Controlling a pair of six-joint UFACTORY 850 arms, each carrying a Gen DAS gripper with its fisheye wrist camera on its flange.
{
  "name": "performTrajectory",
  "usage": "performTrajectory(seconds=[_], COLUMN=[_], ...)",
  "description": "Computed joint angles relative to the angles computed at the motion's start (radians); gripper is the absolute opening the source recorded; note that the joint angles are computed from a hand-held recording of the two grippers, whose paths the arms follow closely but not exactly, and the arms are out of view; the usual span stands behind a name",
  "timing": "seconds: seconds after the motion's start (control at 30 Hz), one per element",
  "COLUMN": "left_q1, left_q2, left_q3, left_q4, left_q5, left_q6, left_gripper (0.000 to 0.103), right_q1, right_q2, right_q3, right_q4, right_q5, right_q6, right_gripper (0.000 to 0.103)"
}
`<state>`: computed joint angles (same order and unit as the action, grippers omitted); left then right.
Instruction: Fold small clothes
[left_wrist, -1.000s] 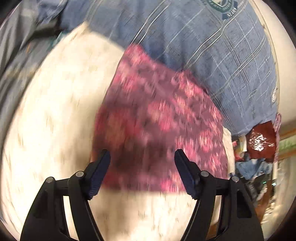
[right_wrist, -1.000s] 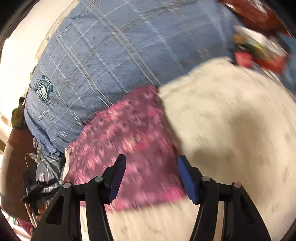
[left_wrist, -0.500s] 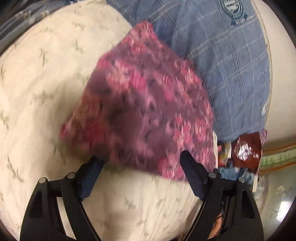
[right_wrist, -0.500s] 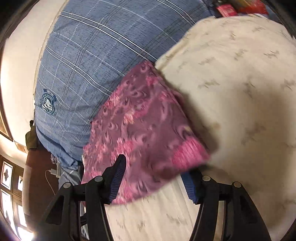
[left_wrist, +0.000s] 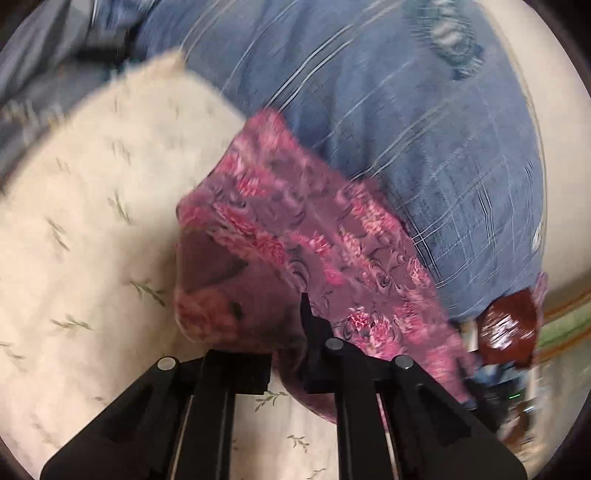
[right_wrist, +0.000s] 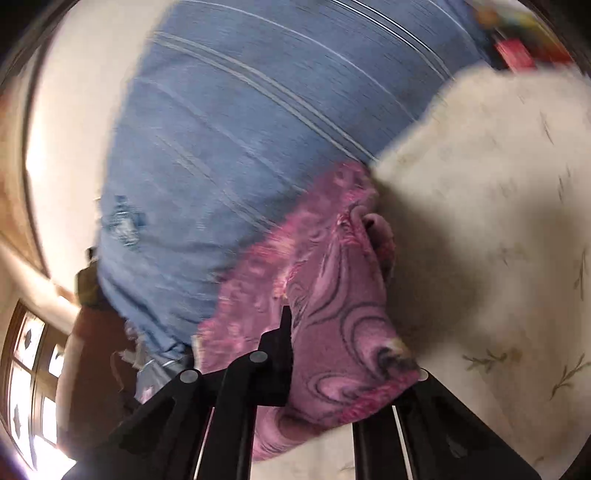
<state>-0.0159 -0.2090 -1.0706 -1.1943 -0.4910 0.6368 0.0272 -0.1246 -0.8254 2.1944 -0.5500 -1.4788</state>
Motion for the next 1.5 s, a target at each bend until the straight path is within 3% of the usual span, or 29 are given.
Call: performTrajectory(seconds=[0.1, 0.23, 0.47, 0.57, 0.6, 0.63, 0.7, 0.73, 0.8, 0.87, 0.93, 1.0, 1.2, 1.33, 1.5], left_q1=[-0.037, -0.029, 0.020, 0.030, 0.048, 0.069, 0.100, 0.108, 0.129, 0.148, 0.156, 0.160, 0.100, 0.055, 0.017], left_q2=[0.076, 0.167, 0.296, 0.215, 0.194, 0.190, 0.209, 0.229, 0.278, 0.308, 0.330, 0.312, 0.076, -0.098, -0.242], left_q3=[0.039, 0.100, 0.248, 0.245, 0.242, 0.248, 0.244, 0.242, 0.242, 0.237, 0.224, 0.189, -0.066, -0.249, -0.384], left_q4=[0.086, 0.107, 0.195, 0.312, 0.304, 0.275, 0.286, 0.307, 0.361, 0.396, 0.454, 0.489, 0.577, 0.628, 0.759], left_q5=[0.115, 0.110, -0.079, -0.184, -0.224, -0.257, -0.301, -0.307, -0.323, -0.339, -0.313, -0.297, -0.273, -0.300, -0.322], left_q6=[-0.040, -0.061, -0.108, -0.222, -0.230, -0.215, -0.205, -0.193, -0.152, -0.123, -0.123, -0.126, -0.200, -0.268, -0.359], left_gripper=[0.007, 0.007, 0.007, 0.008, 0.008, 0.008, 0.010, 0.012, 0.027, 0.058, 0.061, 0.063, 0.067, 0.067, 0.067], right_q1=[0.003, -0.001, -0.074, -0.107, -0.113, -0.131, -0.166, -0.178, -0.207, -0.225, -0.222, -0.222, -0.169, -0.115, -0.105], right_q2=[0.056, 0.127, 0.325, 0.300, 0.274, 0.249, 0.271, 0.297, 0.343, 0.408, 0.479, 0.501, 0.304, 0.102, -0.033], right_q3=[0.010, 0.046, 0.230, 0.308, 0.320, 0.343, 0.381, 0.385, 0.378, 0.374, 0.368, 0.345, 0.154, -0.007, -0.084], right_q4=[-0.025, -0.082, -0.336, -0.435, -0.469, -0.462, -0.404, -0.439, -0.525, -0.616, -0.689, -0.732, -0.708, -0.788, -0.758], right_q5=[-0.034, -0.086, -0.091, -0.081, -0.076, -0.103, -0.157, -0.148, -0.135, -0.059, 0.073, 0.137, 0.107, 0.140, 0.118], right_q6=[0.019, 0.090, 0.321, 0.479, 0.526, 0.533, 0.509, 0.548, 0.601, 0.678, 0.726, 0.740, 0.612, 0.700, 0.675], right_gripper=[0.008, 0.008, 0.008, 0.009, 0.012, 0.008, 0.017, 0.018, 0.025, 0.027, 0.027, 0.032, 0.058, 0.059, 0.059])
